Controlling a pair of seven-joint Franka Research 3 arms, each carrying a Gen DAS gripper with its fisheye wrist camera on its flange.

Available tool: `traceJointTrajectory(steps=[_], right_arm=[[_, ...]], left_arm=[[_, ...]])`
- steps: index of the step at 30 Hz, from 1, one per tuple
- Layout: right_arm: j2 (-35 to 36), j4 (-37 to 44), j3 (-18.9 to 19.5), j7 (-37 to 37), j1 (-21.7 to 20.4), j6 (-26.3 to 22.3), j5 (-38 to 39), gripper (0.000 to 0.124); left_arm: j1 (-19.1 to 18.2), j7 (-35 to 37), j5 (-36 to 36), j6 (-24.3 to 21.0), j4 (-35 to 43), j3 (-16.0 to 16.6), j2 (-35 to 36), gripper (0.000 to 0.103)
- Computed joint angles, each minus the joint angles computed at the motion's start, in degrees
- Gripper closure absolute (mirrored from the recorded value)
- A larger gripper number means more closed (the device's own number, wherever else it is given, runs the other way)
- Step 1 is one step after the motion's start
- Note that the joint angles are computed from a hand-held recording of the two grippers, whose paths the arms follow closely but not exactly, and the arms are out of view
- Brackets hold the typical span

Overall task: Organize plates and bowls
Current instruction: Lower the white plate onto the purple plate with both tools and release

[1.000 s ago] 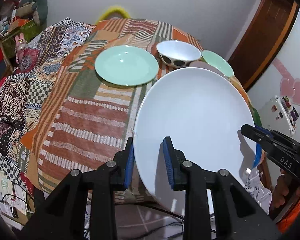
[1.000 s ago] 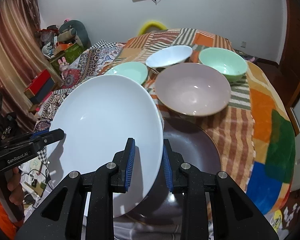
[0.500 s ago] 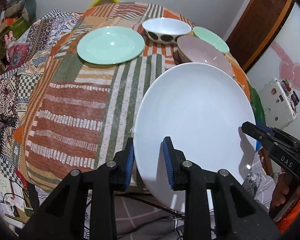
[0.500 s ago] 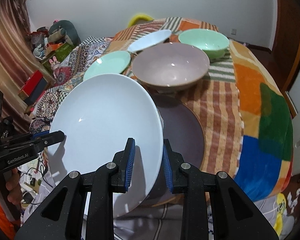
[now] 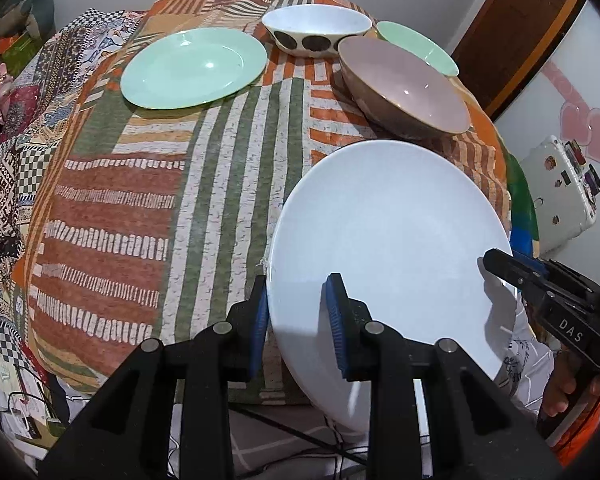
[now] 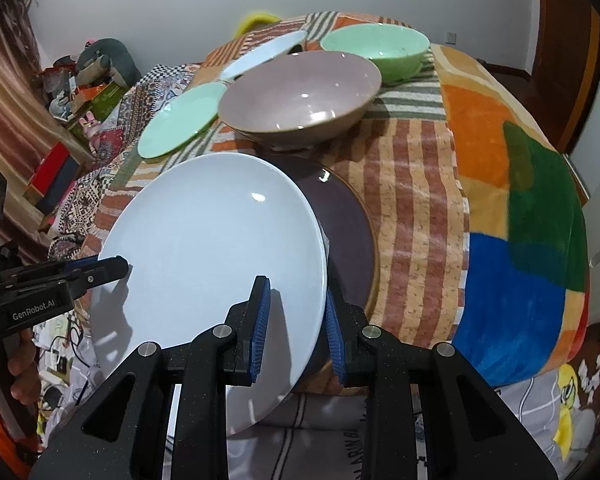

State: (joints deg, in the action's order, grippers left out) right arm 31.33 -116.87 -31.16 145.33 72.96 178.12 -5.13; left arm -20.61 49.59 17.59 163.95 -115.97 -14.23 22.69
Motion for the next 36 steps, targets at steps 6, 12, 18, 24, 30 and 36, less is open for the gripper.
traceJointTrajectory(steps=[6, 12, 18, 24, 30, 36], right_arm=[[-0.3, -0.5, 1.2, -0.2, -1.3, 0.0, 0.7, 0.099], [-0.9, -1.1, 1.1, -0.1, -1.6, -0.1, 0.7, 0.099], [-0.9, -0.7, 0.9, 0.4, -1.9, -0.6, 0.2, 0.099], [-0.5, 0.1, 0.5, 1.8, -2.0, -1.5, -1.5, 0.099], [-0.7, 0.3, 0.8, 3.1, -3.0, -1.3, -2.9, 0.099], [-0.5, 0.6, 1.1, 3.5, -3.4, -1.4, -3.8, 0.099]], left_arm=[[0.0, 1.4, -0.5, -1.9, 2.8, -0.4, 2.2, 0.075], [-0.2, 2.3, -0.9, -3.0, 5.3, -0.3, 4.1, 0.075], [-0.3, 3.0, -1.0, -3.8, 7.5, -0.1, 5.8, 0.075], [0.1, 4.2, -1.9, -3.9, 9.3, -0.4, 7.2, 0.075], [0.3, 5.3, -2.8, -4.0, 10.6, -0.7, 8.4, 0.074], [0.5, 6.0, -3.3, -3.5, 10.2, -0.8, 8.4, 0.074]])
